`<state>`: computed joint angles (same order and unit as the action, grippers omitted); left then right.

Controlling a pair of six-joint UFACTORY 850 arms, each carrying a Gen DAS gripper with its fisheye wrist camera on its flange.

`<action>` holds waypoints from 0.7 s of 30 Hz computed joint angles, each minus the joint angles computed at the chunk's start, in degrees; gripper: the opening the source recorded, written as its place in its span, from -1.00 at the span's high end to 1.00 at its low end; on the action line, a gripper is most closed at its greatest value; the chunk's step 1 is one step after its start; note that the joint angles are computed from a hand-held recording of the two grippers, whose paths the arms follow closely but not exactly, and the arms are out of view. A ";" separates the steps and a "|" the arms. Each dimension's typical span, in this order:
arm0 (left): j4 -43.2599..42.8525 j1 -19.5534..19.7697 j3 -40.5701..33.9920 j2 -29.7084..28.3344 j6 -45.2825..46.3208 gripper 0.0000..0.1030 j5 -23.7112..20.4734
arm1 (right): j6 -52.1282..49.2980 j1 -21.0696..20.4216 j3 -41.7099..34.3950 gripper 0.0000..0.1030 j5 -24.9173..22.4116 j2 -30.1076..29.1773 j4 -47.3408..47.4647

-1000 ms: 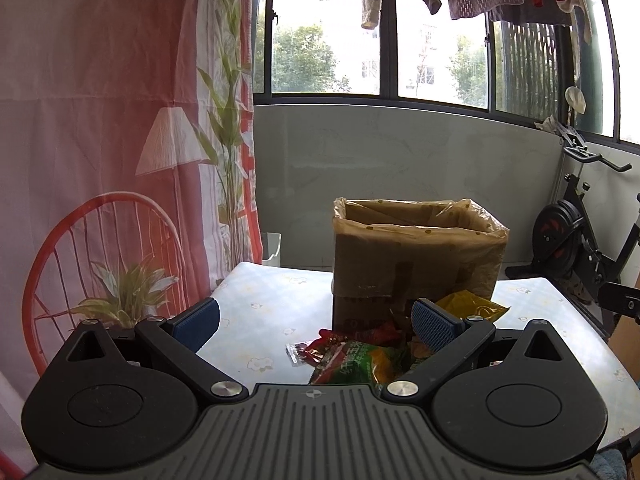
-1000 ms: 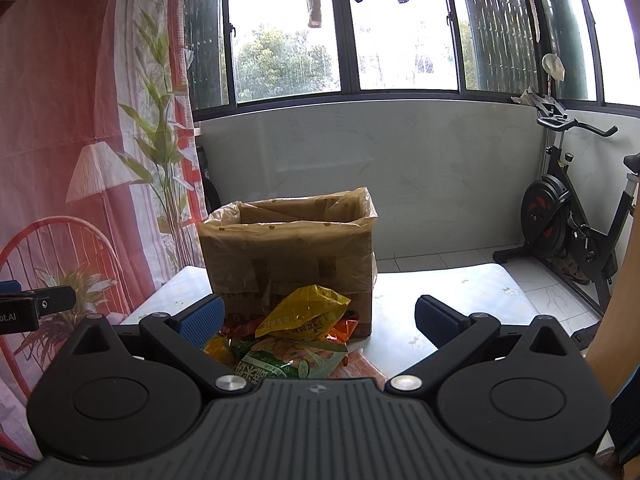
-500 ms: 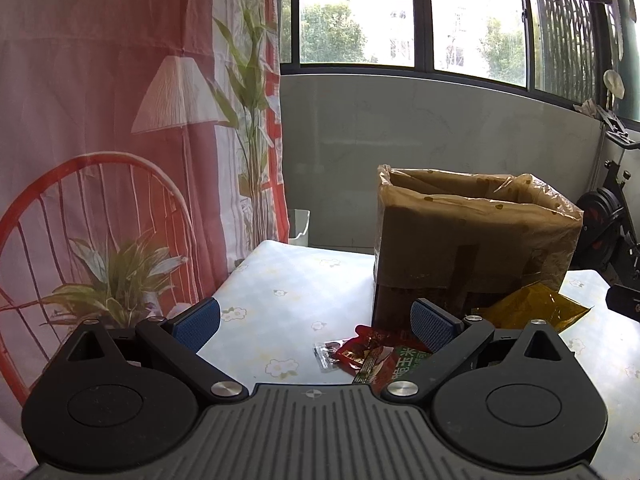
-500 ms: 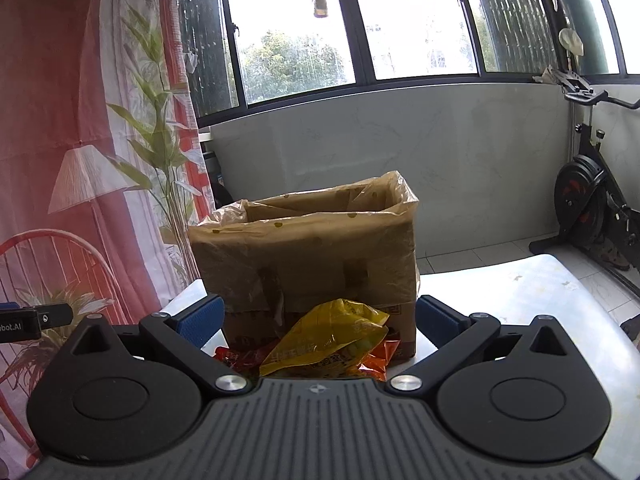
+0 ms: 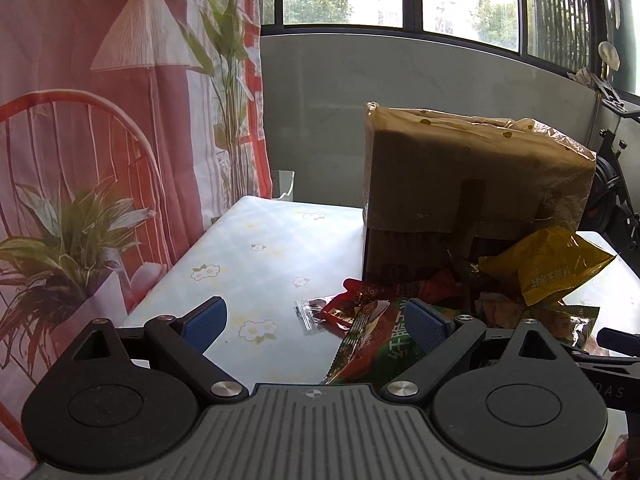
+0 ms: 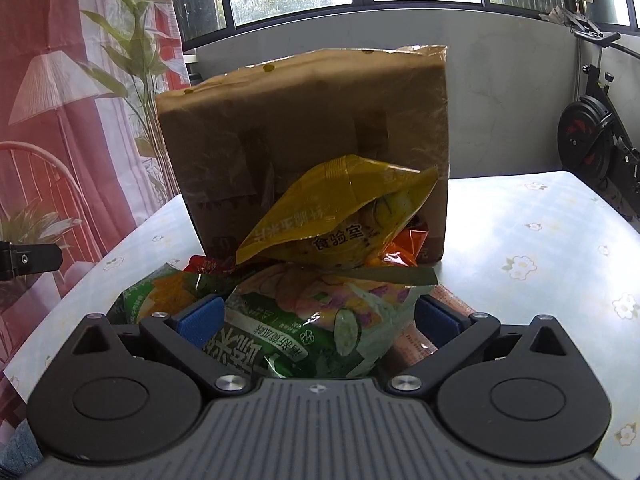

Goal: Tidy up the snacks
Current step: 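Grasp the green cucumber chip bag with the right tool while the left tool grasps the red-green corn snack bag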

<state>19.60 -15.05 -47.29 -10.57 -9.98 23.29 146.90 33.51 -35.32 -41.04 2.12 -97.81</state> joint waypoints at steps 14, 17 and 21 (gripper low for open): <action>9.66 0.15 -2.47 -3.96 -10.06 -0.87 -1.74 | 7.64 -4.13 0.70 -0.99 8.41 -0.96 -6.61; 15.03 0.23 -3.60 -5.10 -15.29 -0.86 -1.13 | 12.54 -4.81 2.21 -0.92 8.95 -0.02 -11.63; 28.60 0.27 -6.94 -8.13 -28.13 -0.85 -1.43 | 14.87 -5.16 3.66 -0.73 9.27 1.20 -15.20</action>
